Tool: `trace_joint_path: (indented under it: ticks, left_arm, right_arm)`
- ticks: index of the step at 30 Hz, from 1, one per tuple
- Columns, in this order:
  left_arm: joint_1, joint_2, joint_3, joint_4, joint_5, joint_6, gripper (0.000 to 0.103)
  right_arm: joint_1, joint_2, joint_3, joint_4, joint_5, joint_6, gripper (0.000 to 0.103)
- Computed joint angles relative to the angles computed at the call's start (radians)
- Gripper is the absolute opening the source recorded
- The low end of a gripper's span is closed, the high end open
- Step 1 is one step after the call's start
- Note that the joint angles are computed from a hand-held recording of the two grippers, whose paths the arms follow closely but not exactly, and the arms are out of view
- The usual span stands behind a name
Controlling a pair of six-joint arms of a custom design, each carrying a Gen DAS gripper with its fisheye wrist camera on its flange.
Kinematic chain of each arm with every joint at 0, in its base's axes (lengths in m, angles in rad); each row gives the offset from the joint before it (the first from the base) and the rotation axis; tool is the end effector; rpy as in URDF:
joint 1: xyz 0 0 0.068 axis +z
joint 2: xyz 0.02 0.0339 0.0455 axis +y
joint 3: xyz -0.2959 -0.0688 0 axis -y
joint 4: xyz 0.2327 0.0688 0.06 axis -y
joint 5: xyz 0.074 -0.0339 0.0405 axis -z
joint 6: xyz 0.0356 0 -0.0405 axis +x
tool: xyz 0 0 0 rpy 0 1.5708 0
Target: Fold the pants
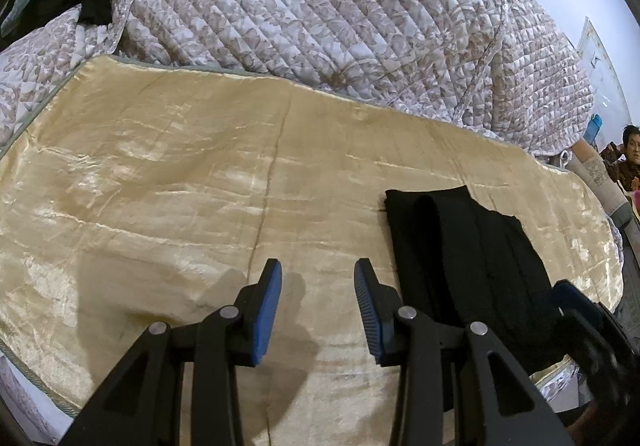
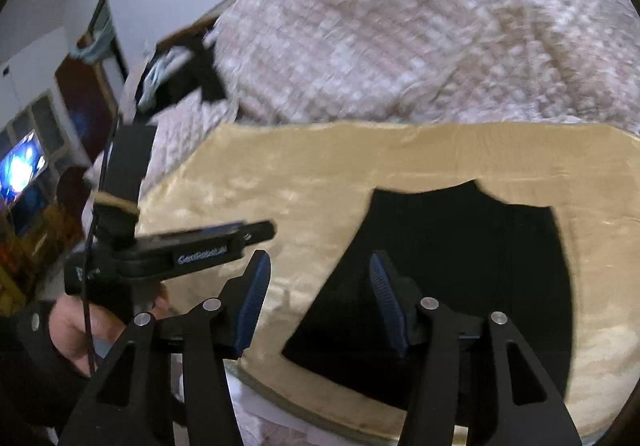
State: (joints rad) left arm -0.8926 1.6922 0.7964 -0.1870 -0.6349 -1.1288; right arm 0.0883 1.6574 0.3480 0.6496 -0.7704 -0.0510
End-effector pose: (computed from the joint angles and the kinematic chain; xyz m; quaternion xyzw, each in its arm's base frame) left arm 0.2023 -0.2174 0.1724 -0.1835 0.9066 -0.0335 0.3785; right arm 0.2392 0.0461 0.1380 -0.2228 0.8187 0.3450 0.4013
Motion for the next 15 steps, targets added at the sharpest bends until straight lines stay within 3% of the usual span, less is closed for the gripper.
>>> trace_joint_path:
  ticks: [1, 2, 4, 7, 10, 15]
  left_arm:
    - [-0.003, -0.001, 0.001, 0.01, 0.0, 0.01, 0.04]
    - [-0.006, 0.0, 0.003, 0.023, 0.001, 0.02, 0.04]
    - [-0.017, 0.003, 0.007, 0.062, 0.01, 0.05, 0.04]
    - [-0.031, 0.012, 0.015, 0.137, 0.04, 0.102, 0.041]
    - [-0.057, 0.018, 0.022, 0.223, 0.062, 0.161, 0.046]
    - [-0.095, 0.095, 0.085, 0.328, 0.116, 0.312, 0.055]
  right_arm:
    - [-0.034, 0.017, -0.008, 0.015, 0.041, 0.015, 0.048]
    - [-0.054, 0.038, -0.005, 0.009, 0.078, 0.023, 0.03]
    - [-0.065, 0.11, 0.02, -0.025, 0.159, 0.023, 0.019]
    - [-0.037, 0.19, 0.054, -0.083, 0.142, -0.038, 0.019]
    - [-0.048, 0.147, 0.097, -0.21, 0.035, -0.086, 0.019]
    - [-0.164, 0.118, 0.214, -0.314, 0.032, -0.112, 0.019]
